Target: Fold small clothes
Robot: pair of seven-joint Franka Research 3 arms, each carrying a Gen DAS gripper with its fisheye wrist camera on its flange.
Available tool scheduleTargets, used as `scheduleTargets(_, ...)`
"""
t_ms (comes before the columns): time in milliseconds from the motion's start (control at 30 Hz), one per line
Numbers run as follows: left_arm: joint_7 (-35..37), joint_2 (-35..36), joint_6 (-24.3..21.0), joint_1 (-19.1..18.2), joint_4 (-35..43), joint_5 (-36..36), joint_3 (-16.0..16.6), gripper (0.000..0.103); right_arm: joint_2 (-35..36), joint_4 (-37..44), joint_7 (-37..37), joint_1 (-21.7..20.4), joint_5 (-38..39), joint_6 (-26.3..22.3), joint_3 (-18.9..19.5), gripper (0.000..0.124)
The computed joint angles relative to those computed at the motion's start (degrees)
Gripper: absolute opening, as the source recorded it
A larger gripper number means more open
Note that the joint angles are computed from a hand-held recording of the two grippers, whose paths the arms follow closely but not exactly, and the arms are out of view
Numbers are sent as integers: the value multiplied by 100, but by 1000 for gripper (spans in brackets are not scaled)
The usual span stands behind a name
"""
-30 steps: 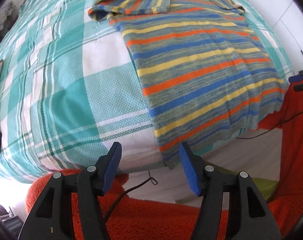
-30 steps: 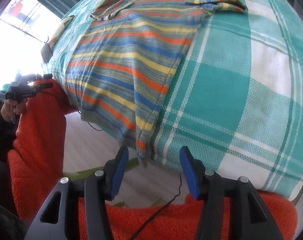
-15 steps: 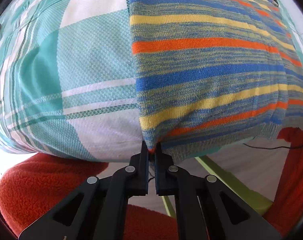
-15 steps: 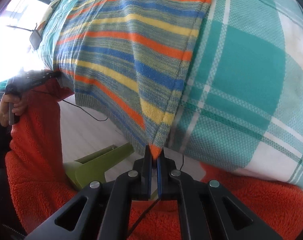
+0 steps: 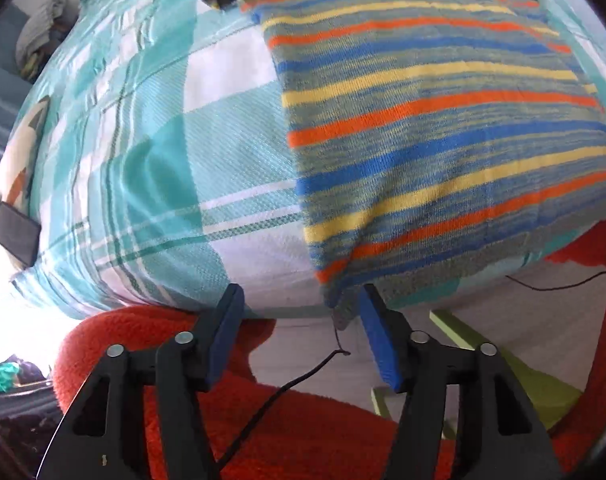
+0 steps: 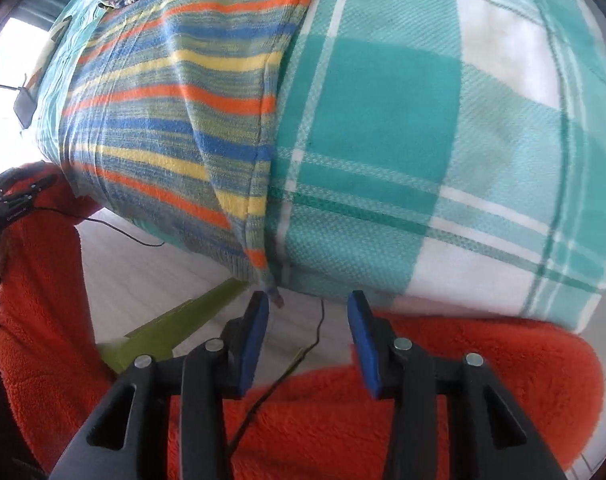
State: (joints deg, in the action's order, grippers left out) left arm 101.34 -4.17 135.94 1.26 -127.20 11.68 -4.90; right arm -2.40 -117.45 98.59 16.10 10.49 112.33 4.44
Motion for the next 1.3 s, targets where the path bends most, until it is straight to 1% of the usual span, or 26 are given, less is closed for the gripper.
scheduleTargets(67,-47,-278,343,11,-51,-73,25,71,-313,123,135,-41,-695,1,9,42)
scheduleTargets(100,-110,-327,533,-8,-18,-149,24,72,-470,179,262,-86,-1205,156,39,42)
scheduleTargets(133,-142,-326,782,-41,33,-295,30,76,-534,303,440,-144,-1781,287,94,43)
scheduleTargets(200,-170,-415,1493,-145,-150,-703,45,86,-509,638,977,-275,-3206,598,242,53)
scheduleTargets(233,-241,-317,1849,-202,-143,-819,25,92,-398,807,1340,-138,-4029,807,152,64)
scheduleTargets(267,-283,-165,2264,-257,-172,-925,6,94,-266,920,1657,-152,-4774,1104,157,72)
scheduleTargets(300,-445,90,2678,-284,-152,-876,-52,94,-44,1114,1831,-366,-5216,1450,311,72)
scheduleTargets(333,-903,321,2904,-277,-67,-492,-147,94,237,1346,1806,-407,-5257,1775,264,72)
scheduleTargets(367,-1458,589,3073,-294,12,55,-193,94,540,1599,1532,-498,-4896,2088,258,72)
scheduleTargets(400,-1905,792,3120,-352,93,527,-183,93,831,1842,986,-388,-4134,2415,58,72)
scheduleTargets(433,-2236,979,3245,-409,84,923,-130,92,1222,2136,315,-409,-3190,2708,58,71)
scheduleTargets(467,-2403,1052,3312,-457,27,1161,-105,92,1598,2446,-205,-446,-2512,2778,141,70)
scheduleTargets(500,-2437,1014,3382,-473,-140,1311,-108,92,1972,2773,-495,-420,-2190,2731,191,69)
scheduleTargets(533,-2376,1027,3432,-470,-236,1470,-108,92,2414,3151,-601,-301,-2124,2674,190,68)
scheduleTargets(600,-2708,954,3595,-545,-453,2271,65,92,3202,3866,-760,-49,-2087,2568,127,66)
scheduleTargets(633,-2810,885,3732,-523,-560,2485,98,92,3497,4118,-794,68,-2069,2568,72,66)
scheduleTargets(700,-2682,821,3718,-441,-607,2396,11,93,4025,4639,-857,250,-2030,2582,-89,65)
scheduleTargets(733,-2616,817,3676,-411,-594,2300,-30,93,4112,4658,-779,336,-2013,2579,-208,62)
scheduleTargets(767,-2578,834,3643,-388,-574,2207,-60,93,4292,4877,-693,384,-1926,2408,-327,35)
scheduleTargets(800,-2441,848,3596,-351,-555,2001,-111,93,4377,4957,-606,374,-1747,2306,-421,15)
scheduleTargets(833,-2291,884,3556,-319,-526,1772,-164,93,4272,4837,-476,295,-1532,2295,-472,6)
scheduleTargets(967,-1783,937,3460,-243,-470,1011,-301,93,3035,3213,199,-18,-973,3493,-762,6)
scheduleTargets(1067,-1603,972,3430,-251,-441,734,-335,93,2115,2166,904,-208,-994,4012,-1111,6)
scheduleTargets(1133,-1378,990,3385,-222,-424,388,-411,93,1739,1761,1358,-379,-1126,3991,-1261,6)
scheduleTargets(1200,-1328,1005,3333,-248,-405,259,-410,93,1507,1418,1758,-545,-1276,3886,-1319,6)
scheduleTargets(1300,-1490,981,3332,-323,-428,419,-325,93,1346,967,1929,-907,-768,3766,-1109,5)
